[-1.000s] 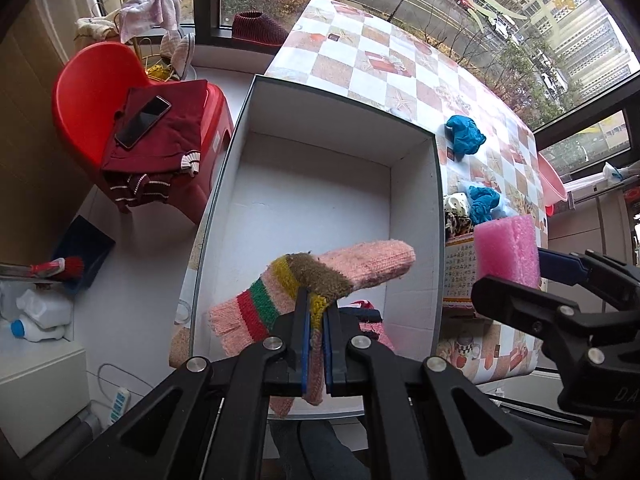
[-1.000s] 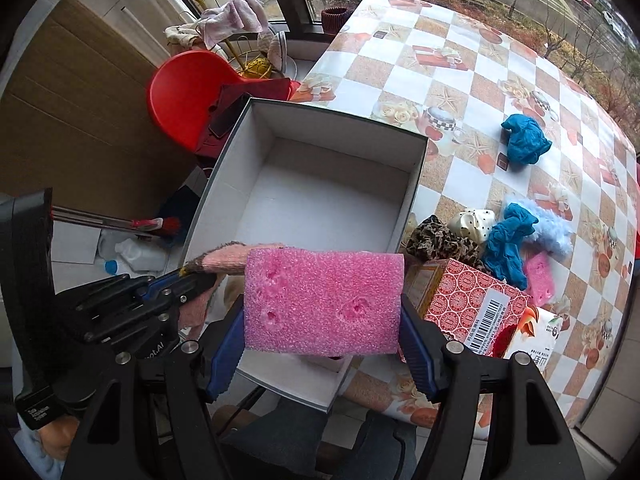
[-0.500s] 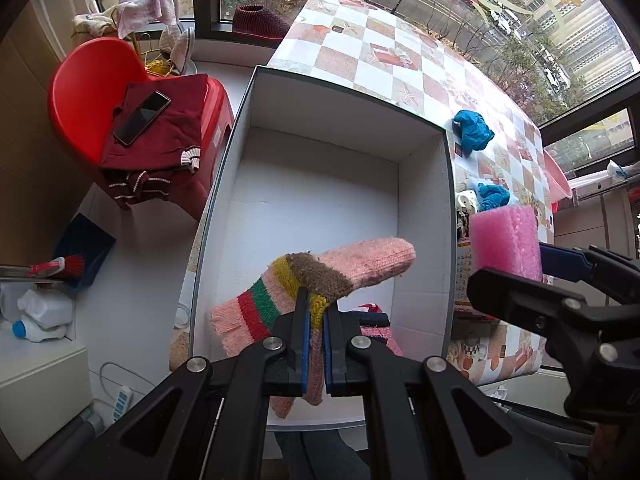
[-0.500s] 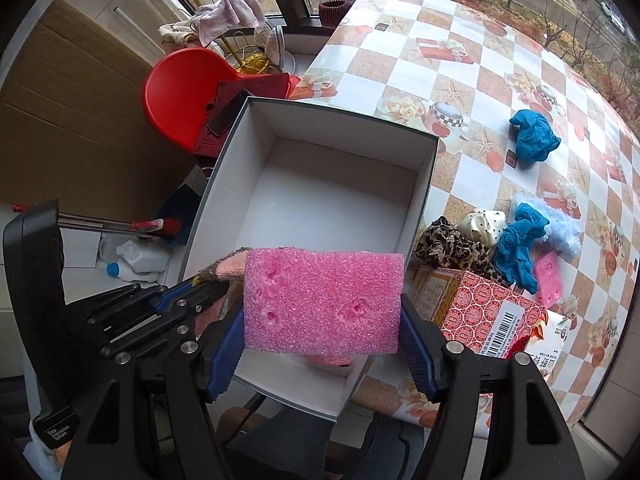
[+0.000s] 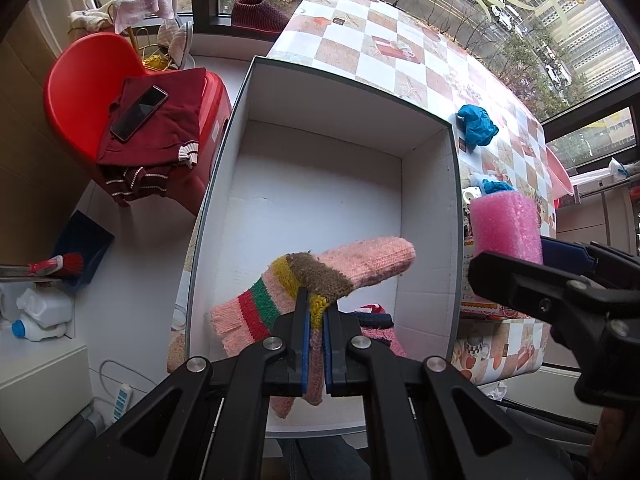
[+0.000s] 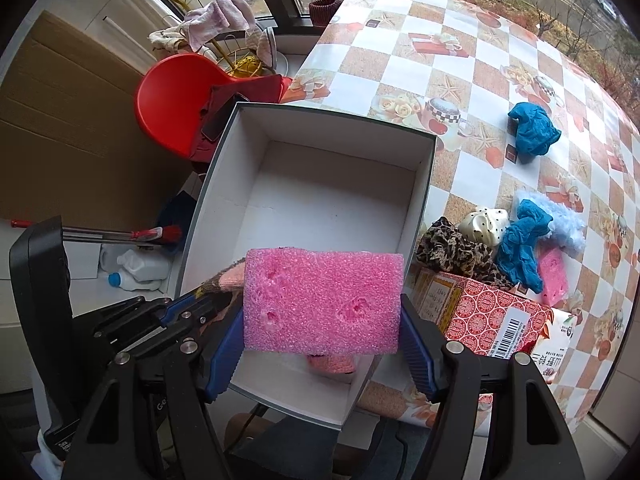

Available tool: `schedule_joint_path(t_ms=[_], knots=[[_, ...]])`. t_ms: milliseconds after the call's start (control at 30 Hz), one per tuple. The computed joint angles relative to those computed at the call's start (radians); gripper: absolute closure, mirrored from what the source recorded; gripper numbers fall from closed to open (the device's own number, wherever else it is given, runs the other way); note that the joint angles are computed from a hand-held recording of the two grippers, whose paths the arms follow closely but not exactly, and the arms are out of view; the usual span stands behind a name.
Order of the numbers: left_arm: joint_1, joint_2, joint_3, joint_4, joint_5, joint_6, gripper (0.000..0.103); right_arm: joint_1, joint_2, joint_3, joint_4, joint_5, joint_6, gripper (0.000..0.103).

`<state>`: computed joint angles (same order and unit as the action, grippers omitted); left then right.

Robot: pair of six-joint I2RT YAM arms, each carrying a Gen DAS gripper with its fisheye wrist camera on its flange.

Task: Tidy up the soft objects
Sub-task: 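Open the left tool to drop the glove into the box while the right tool releases the sponge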

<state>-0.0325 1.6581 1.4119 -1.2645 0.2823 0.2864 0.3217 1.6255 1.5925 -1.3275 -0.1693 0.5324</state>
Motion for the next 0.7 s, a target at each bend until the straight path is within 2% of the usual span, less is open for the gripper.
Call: schedule_joint_path(t_ms=[233, 300, 333, 367, 400, 433, 467, 500, 533, 567, 700], knots=[[-0.006, 0.019, 0.017, 0.009, 0.017, -0.020, 0.097, -0.015, 0.036, 0.009, 0.013, -0.007, 0.005, 0.032], [-0.008, 0.030, 0.026, 0.002, 0.023, -0.019, 0.093, -0.021, 0.042, 0.012, 0.019, -0.008, 0.006, 0.032], [-0.008, 0.038, 0.033, -0.005, 0.028, -0.018, 0.083, -0.023, 0.043, 0.014, 0.020, -0.009, 0.004, 0.032], [-0.009, 0.043, 0.038, -0.011, 0.030, -0.020, 0.063, -0.027, 0.043, 0.013, 0.023, -0.014, 0.003, 0.032], [-0.008, 0.044, 0.039, -0.015, 0.032, -0.021, 0.052, -0.031, 0.041, 0.010, 0.027, -0.020, 0.002, 0.031], [-0.008, 0.044, 0.041, -0.020, 0.038, -0.022, 0.033, -0.036, 0.038, 0.005, 0.032, -0.029, 0.001, 0.031], [-0.007, 0.044, 0.043, -0.025, 0.043, -0.023, 0.021, -0.040, 0.033, -0.001, 0.038, -0.038, 0.001, 0.031], [-0.007, 0.045, 0.045, -0.030, 0.045, -0.024, 0.020, -0.042, 0.029, -0.006, 0.042, -0.044, 0.003, 0.027], [-0.009, 0.044, 0.045, -0.033, 0.043, -0.025, 0.020, -0.046, 0.024, -0.013, 0.047, -0.048, 0.006, 0.010], [-0.011, 0.042, 0.042, -0.031, 0.040, -0.028, 0.019, -0.047, 0.017, -0.020, 0.055, -0.049, 0.013, 0.004], [-0.010, 0.030, 0.023, -0.013, 0.045, -0.051, 0.009, -0.064, -0.009, -0.042, 0.079, -0.080, 0.024, 0.001]])
